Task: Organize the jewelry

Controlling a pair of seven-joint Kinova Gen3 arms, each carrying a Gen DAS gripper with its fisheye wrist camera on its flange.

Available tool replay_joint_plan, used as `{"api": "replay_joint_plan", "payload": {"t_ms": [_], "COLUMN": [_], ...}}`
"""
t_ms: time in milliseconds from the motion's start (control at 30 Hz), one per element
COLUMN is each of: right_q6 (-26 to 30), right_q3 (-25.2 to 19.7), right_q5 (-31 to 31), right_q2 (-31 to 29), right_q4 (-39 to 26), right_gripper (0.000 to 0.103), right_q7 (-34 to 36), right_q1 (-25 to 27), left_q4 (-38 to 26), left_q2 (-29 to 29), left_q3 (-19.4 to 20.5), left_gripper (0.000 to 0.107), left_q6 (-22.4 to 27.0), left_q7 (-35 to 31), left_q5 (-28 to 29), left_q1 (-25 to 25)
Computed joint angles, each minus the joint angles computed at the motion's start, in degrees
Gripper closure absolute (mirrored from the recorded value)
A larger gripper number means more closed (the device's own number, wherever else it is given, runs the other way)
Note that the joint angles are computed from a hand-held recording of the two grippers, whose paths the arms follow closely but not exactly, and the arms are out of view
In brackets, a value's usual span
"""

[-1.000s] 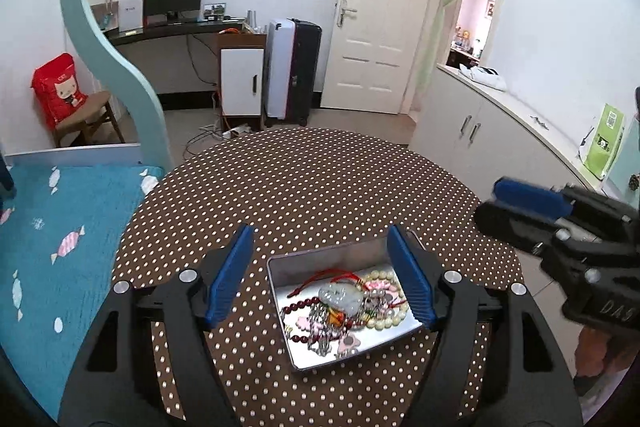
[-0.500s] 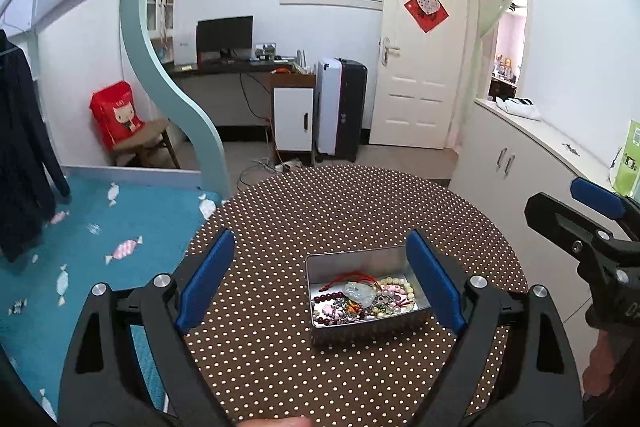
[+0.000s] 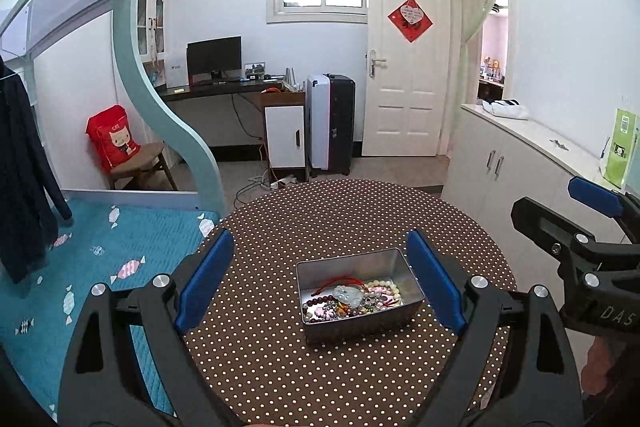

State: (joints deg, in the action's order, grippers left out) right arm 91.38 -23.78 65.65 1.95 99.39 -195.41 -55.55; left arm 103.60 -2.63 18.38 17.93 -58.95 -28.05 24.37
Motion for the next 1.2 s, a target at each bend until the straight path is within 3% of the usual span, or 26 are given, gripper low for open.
{"api": "replay_joint_plan", "payload": {"t_ms": [600, 1200], "right_q6": [0.73, -2.64], "right_q3": [-0.90, -0.71], "right_q5": [0.28, -1.73], "right_q2": [-0.70, -1.62], "right_q4": [0.98, 1.43], "right_gripper": [0.007, 0.007], "right_q7": [-0.52, -1.05], "right_q1": [-0.60, 1.90], "left_q4": [0.71, -0.90], "left_q2": [-1.42, 0.82], "left_q3": [3.10, 0.08], "left_gripper": [0.019, 0.019], "left_q6": [0.05, 1.60], "left_q7": [6.88, 7.27], "left_q5": [-6.10, -7.87], "left_q1": [-2.19, 1.18]}}
